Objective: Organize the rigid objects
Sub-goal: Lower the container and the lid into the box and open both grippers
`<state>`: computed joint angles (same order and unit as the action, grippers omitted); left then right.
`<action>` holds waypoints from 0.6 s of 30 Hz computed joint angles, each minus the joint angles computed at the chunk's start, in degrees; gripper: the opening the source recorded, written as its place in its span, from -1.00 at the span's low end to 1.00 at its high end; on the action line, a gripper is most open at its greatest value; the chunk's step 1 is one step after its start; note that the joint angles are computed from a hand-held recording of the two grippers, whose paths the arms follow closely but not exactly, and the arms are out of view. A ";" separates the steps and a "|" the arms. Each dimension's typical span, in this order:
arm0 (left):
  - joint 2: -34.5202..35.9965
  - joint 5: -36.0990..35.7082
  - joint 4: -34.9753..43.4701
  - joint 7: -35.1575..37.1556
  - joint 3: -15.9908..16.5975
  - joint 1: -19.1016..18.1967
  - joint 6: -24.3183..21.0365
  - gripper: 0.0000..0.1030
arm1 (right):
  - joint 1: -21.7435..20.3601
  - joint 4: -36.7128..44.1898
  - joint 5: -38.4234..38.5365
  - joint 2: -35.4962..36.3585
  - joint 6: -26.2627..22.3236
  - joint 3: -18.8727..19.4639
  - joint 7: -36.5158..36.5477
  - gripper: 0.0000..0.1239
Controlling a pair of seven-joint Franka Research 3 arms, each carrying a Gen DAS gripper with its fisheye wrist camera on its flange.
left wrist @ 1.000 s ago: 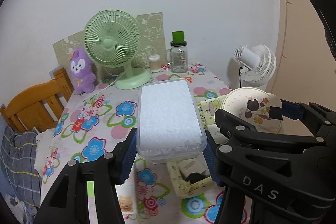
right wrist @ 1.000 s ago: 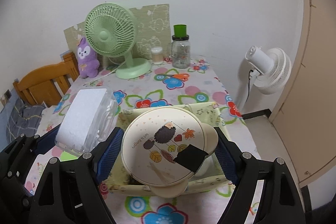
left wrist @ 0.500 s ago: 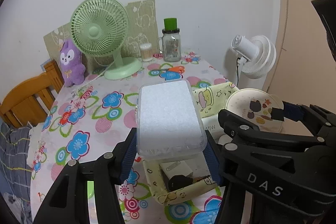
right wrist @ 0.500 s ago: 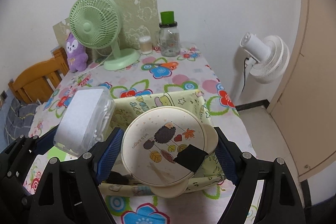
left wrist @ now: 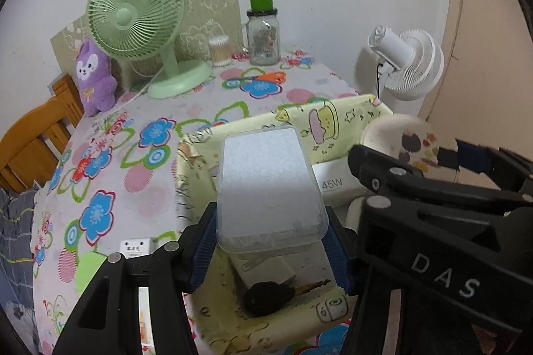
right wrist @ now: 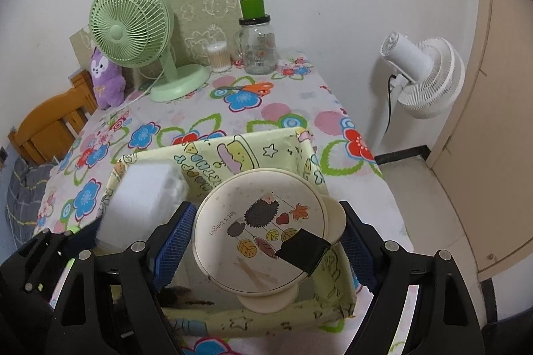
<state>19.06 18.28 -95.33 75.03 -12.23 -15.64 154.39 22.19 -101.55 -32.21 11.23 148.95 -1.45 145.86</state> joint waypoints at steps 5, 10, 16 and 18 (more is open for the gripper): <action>1.69 -1.53 2.02 1.75 -0.74 0.19 -1.50 0.21 | -0.12 0.38 0.14 0.63 0.33 -0.21 -0.91 0.36; 1.65 -0.76 1.90 0.92 -0.02 -0.51 -0.70 0.58 | 0.07 0.70 0.01 1.01 0.46 -0.59 -0.80 0.36; 2.04 -0.24 2.88 1.77 -0.04 -0.78 -2.10 0.64 | 0.25 1.39 -0.04 1.38 0.99 -0.76 -1.02 0.36; 1.75 0.38 2.75 1.00 0.36 -1.03 -1.85 0.69 | 0.24 1.80 0.47 1.69 1.30 -0.63 -1.97 0.36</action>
